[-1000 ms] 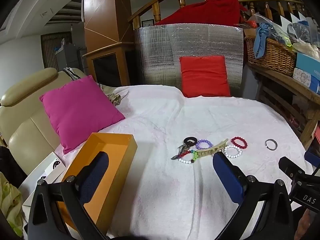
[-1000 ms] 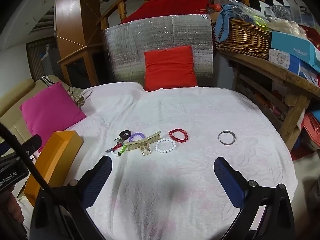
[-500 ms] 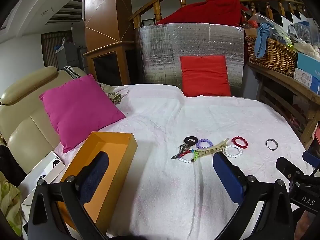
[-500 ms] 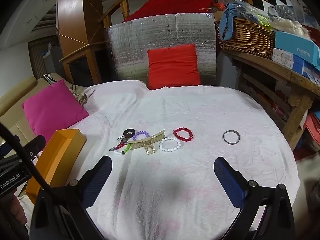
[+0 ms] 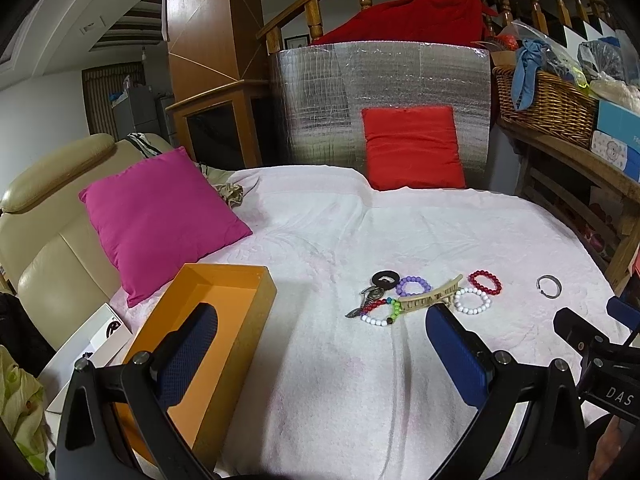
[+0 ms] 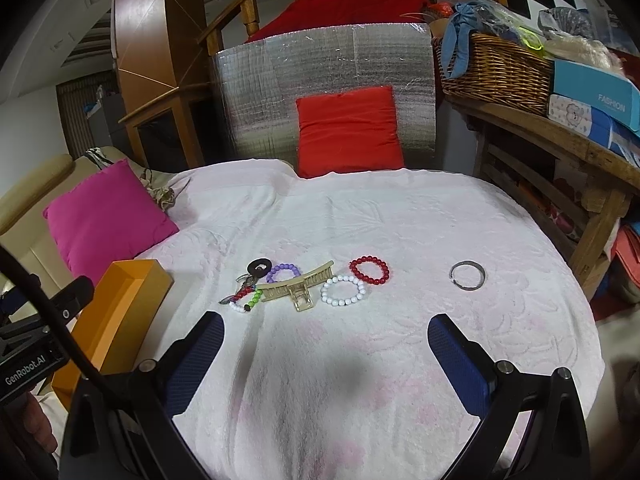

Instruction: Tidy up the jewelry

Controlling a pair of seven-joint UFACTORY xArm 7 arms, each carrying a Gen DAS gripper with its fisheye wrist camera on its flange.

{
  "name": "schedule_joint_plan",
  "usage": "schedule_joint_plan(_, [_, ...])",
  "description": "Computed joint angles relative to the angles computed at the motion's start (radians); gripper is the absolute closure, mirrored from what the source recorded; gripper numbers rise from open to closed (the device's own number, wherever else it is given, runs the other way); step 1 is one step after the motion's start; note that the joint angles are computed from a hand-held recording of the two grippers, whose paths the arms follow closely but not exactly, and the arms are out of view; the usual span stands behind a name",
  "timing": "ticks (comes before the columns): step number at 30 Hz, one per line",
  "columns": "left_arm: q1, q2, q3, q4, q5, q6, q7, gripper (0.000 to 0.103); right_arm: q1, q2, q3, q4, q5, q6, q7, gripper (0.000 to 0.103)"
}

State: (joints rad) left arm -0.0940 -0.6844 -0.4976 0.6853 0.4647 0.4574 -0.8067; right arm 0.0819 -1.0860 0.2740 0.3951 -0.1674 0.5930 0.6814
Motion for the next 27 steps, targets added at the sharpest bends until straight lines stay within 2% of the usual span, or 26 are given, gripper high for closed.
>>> schedule_joint_plan(16, [0.016, 0.072, -0.003, 0.031, 0.038, -0.005, -0.016, 0.0, -0.022, 0.065, -0.015, -0.004, -0.003, -0.061, 0.002, 0.0])
schedule_joint_plan(27, [0.044, 0.195, -0.029, 0.106, 0.141, -0.006, -0.08, 0.0, -0.072, 0.147, -0.051, -0.007, -0.006, -0.144, -0.011, 0.0])
